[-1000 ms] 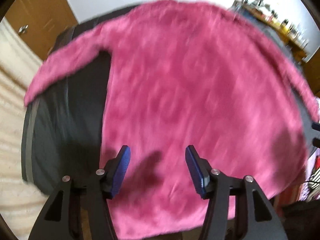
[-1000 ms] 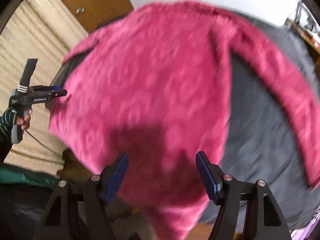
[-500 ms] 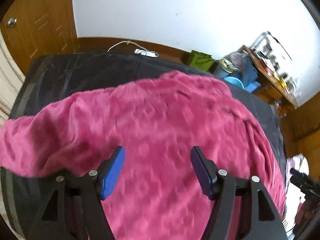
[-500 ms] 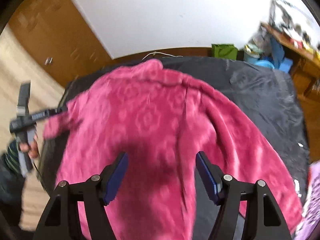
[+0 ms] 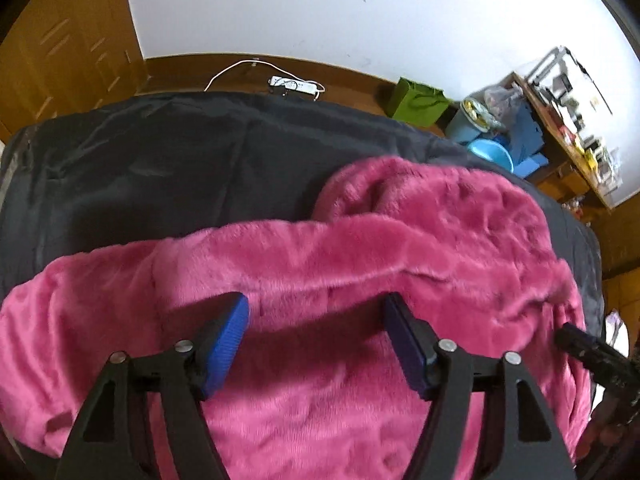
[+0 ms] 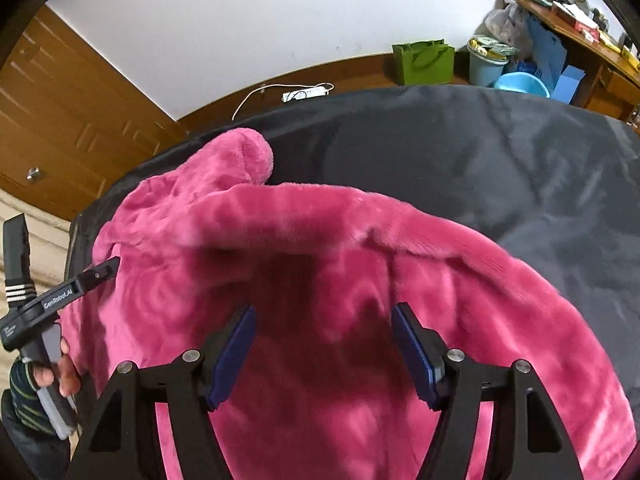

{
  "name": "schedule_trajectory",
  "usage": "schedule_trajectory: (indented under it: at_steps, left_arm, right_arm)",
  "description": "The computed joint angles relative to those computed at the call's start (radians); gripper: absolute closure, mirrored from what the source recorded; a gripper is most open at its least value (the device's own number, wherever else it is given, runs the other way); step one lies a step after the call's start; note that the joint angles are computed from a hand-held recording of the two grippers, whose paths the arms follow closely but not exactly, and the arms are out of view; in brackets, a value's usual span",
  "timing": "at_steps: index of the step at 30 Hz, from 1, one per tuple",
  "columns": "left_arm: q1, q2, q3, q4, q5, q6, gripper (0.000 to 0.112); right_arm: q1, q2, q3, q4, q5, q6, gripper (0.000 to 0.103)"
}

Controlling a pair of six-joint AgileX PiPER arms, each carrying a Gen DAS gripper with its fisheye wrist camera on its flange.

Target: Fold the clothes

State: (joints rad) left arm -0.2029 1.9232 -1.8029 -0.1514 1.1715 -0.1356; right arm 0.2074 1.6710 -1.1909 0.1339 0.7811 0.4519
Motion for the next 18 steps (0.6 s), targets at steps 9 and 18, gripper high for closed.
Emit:
schedule_trajectory:
  at_steps: [9,18]
  left_arm:
    - [0.007,0.053,0.021,0.01,-0.133,0.042,0.019]
    - [-0.016,0.063,0.04,0.063,-0.201,0.047,0.013]
  right_arm:
    - [0.068,0.15,-0.121,-0.282,0.007,0.204,0.032]
    - [0.08,0.168,-0.153,-0.348,0.037,0.187,0.027]
